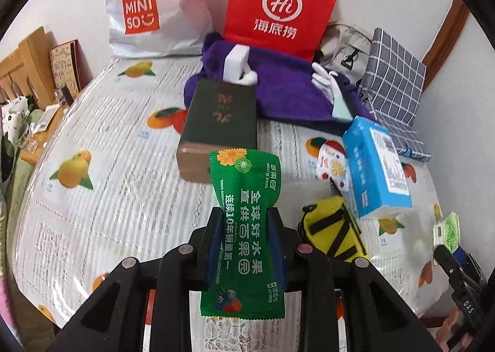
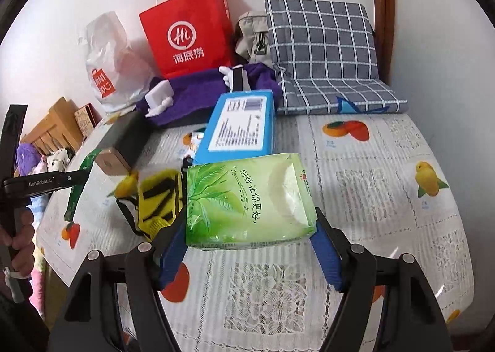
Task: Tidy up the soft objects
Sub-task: 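Carry the snack packet and tissue pack with both grippers toward the purple towel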
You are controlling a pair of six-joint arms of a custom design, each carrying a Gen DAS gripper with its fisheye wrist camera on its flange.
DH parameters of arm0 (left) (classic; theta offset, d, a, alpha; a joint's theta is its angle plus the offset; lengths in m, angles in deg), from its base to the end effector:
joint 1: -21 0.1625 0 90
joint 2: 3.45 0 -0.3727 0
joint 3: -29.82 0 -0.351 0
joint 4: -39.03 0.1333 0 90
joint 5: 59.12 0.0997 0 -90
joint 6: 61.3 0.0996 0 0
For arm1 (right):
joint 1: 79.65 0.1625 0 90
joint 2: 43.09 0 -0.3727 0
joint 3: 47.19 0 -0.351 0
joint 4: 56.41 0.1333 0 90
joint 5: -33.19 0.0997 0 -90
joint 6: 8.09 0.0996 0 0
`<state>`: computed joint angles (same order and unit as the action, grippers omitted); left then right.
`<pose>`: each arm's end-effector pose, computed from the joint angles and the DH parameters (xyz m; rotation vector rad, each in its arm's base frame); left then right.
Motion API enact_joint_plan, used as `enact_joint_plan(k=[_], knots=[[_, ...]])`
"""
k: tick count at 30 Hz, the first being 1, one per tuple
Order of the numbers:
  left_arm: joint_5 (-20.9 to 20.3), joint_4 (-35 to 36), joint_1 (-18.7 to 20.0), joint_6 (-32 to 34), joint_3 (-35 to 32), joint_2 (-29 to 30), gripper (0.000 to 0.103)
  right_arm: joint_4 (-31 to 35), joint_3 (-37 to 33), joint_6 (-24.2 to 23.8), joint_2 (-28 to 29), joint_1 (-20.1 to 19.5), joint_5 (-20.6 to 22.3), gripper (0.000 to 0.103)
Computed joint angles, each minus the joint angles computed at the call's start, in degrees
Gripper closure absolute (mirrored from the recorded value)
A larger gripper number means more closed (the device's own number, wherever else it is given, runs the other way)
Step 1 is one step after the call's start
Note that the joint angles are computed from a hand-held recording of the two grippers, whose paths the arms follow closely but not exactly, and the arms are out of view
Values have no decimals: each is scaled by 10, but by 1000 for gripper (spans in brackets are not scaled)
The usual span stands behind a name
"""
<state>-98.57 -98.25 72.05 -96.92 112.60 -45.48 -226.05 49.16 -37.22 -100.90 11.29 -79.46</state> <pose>-0.2445 -0.6369 0.1314 0.0051 2.3879 -0.7911 0.1049 -0.6070 0.2555 0.4643 -2.4475 0.7821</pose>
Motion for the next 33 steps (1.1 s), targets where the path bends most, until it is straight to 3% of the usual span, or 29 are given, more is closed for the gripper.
enact_joint_plan(k=[14,33], knots=[[4,43,20,61,-140,58,76,70,-146,10,76,29,12,30],[24,149,54,118,-402,187,76,226,-504,5,271,47,11,30]])
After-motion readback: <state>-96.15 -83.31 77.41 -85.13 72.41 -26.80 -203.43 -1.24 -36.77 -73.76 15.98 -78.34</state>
